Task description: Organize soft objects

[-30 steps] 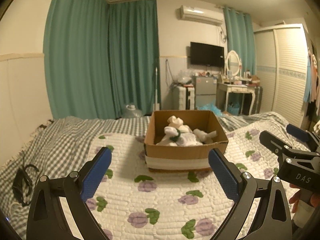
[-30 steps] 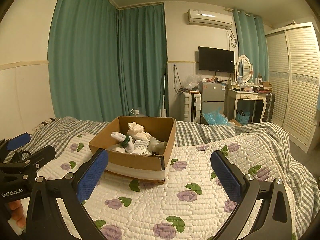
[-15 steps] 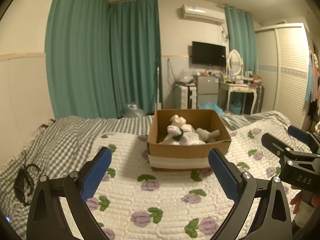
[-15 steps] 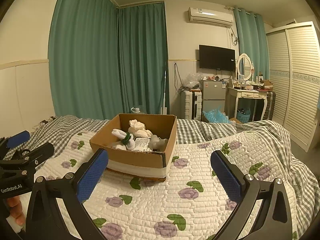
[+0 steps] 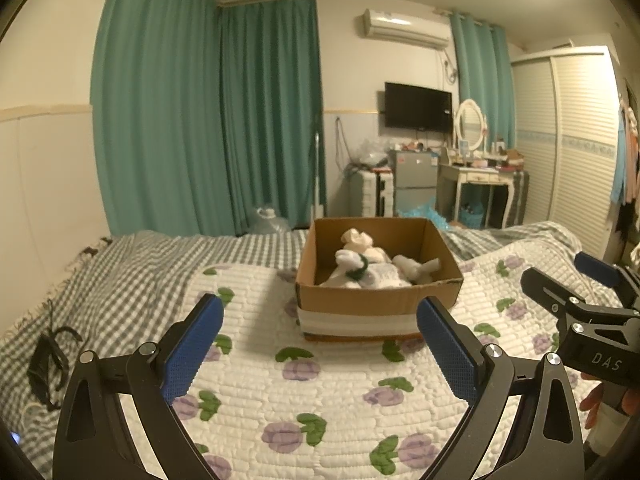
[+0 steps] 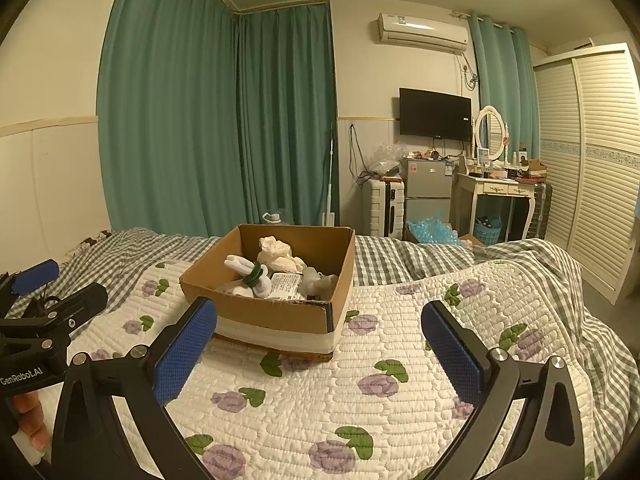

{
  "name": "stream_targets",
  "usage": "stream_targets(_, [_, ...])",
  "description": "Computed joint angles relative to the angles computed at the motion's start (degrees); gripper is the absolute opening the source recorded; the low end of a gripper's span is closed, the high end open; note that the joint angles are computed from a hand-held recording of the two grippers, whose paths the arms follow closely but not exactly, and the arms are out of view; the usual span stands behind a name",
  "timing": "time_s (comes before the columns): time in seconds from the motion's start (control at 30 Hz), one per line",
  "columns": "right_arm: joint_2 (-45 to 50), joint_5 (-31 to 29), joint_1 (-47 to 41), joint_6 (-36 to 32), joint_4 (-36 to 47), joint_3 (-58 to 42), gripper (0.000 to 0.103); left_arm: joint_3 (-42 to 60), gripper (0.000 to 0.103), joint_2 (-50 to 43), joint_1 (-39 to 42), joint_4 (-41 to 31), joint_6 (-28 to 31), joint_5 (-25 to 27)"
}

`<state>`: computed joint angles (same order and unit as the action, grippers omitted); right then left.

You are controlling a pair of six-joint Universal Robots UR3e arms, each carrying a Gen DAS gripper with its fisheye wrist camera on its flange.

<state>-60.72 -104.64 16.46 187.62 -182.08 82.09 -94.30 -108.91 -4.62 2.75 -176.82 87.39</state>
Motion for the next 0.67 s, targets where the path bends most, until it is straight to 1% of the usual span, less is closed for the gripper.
stream_targets(0.43, [0.2, 0.2, 0.1, -0.1, 0.0, 0.7, 0.103, 0.0, 0.099, 0.2, 0.0, -0.1, -0.3, -0.4])
stream_targets(0.67, [0.4, 0.4, 0.1, -0.1, 0.1, 0.6, 0.103, -0.3, 0.099, 0.1, 0.4, 0.3, 0.6, -1.5])
